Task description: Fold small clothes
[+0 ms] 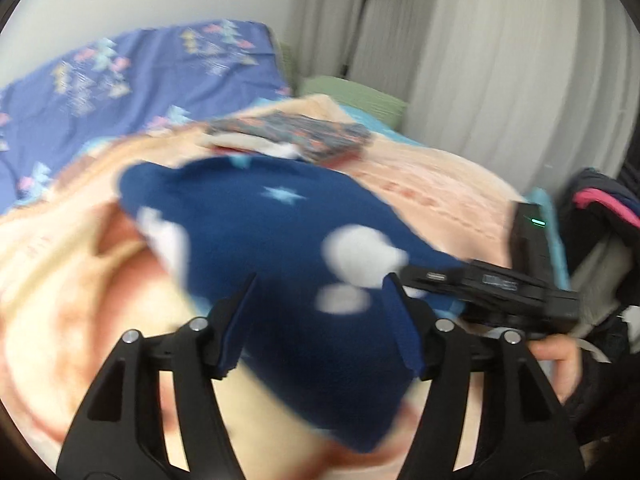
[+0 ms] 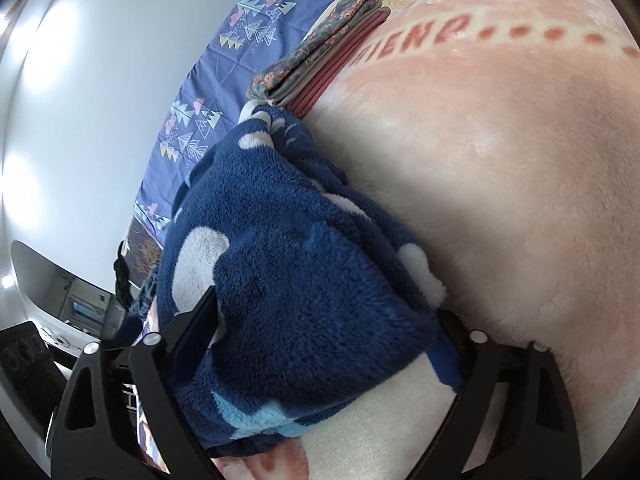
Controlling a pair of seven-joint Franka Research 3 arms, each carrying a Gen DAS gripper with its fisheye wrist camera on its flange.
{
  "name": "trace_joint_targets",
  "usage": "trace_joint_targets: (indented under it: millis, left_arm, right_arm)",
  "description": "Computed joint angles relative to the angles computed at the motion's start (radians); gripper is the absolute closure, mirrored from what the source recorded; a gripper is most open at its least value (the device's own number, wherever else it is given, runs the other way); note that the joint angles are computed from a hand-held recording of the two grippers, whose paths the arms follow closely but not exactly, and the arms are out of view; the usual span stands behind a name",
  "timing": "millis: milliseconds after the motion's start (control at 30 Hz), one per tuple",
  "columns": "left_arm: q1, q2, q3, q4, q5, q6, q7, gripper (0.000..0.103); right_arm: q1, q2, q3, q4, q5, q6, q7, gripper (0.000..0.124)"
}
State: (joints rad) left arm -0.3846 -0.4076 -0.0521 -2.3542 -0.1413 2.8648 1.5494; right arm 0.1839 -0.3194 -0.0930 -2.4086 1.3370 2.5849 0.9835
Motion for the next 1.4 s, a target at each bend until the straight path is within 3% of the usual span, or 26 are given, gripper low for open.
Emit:
trace_joint_targets:
  millis: [133,200,233,300,367,433,500,567,733,900,933,967,1067,1233,1400]
  left_arm:
    - [0.111,0.052,-0.03,0.048,0.062,-0.038,-0.112,0.033]
    - [0.138,0.099,-0.031,0.078,0.07,-0.05,-0.15,0.032]
    - [0.138,0.123,-0.023,0.092,0.054,-0.048,-0.15,0.027]
    - [0.069,0.166,0.051,0.111,-0.123,-0.011,-0.063,0.021]
    - [-0.011,0.222,0.134,0.168,-0.397,-0.013,0.08,0.018]
    - [-0.022,0.289,0.166,0.246,-0.576,-0.038,0.15,0.018]
    - [0.003,0.348,0.163,0.311,-0.644,-0.061,0.166,0.017]
    - [0.041,0.417,0.15,0.381,-0.611,-0.083,0.104,0.015]
    - [0.14,0.547,0.088,0.52,-0.792,-0.198,0.265,0.004]
    - [0.208,0.588,0.002,0.541,-0.895,-0.156,0.413,0.002]
    - [0.221,0.585,-0.019,0.538,-0.92,-0.142,0.455,0.015]
    - [0.237,0.579,-0.04,0.536,-0.957,-0.137,0.502,0.03]
    - [0.26,0.552,-0.084,0.525,-0.951,-0.089,0.531,0.048]
    - [0.287,0.423,-0.142,0.447,-0.94,-0.021,0.631,0.051]
    - [0.235,0.25,-0.11,0.354,-0.859,0.055,0.644,0.05]
  right_arm:
    - [-0.007,-0.002,-0.013,0.008,-0.006,-0.052,0.032,0.04]
    - [-0.013,0.003,-0.016,0.015,-0.012,-0.073,0.046,0.038]
    - [-0.013,0.007,-0.016,0.017,-0.006,-0.077,0.044,0.036]
    - [-0.015,0.019,-0.01,0.027,-0.005,-0.073,0.043,0.033]
    - [-0.016,0.028,-0.004,0.033,-0.002,-0.067,0.043,0.03]
    - [-0.016,0.034,-0.002,0.037,0.006,-0.062,0.037,0.029]
    - [-0.017,0.037,-0.004,0.038,0.02,-0.064,0.023,0.029]
    - [-0.018,0.036,-0.004,0.035,0.033,-0.066,0.006,0.029]
    - [-0.019,0.036,0.007,0.034,0.033,-0.042,0.005,0.029]
    - [-0.015,0.034,0.011,0.031,0.035,-0.024,0.011,0.027]
    - [-0.013,0.032,0.011,0.03,0.036,-0.021,0.008,0.029]
    - [-0.01,0.029,0.009,0.029,0.051,-0.017,-0.011,0.039]
    - [-0.012,0.019,-0.007,0.035,0.059,-0.056,-0.074,0.063]
    - [-0.024,-0.012,-0.023,0.06,0.026,-0.103,-0.195,0.073]
    - [-0.013,-0.009,-0.038,0.163,-0.003,-0.165,-0.319,0.073]
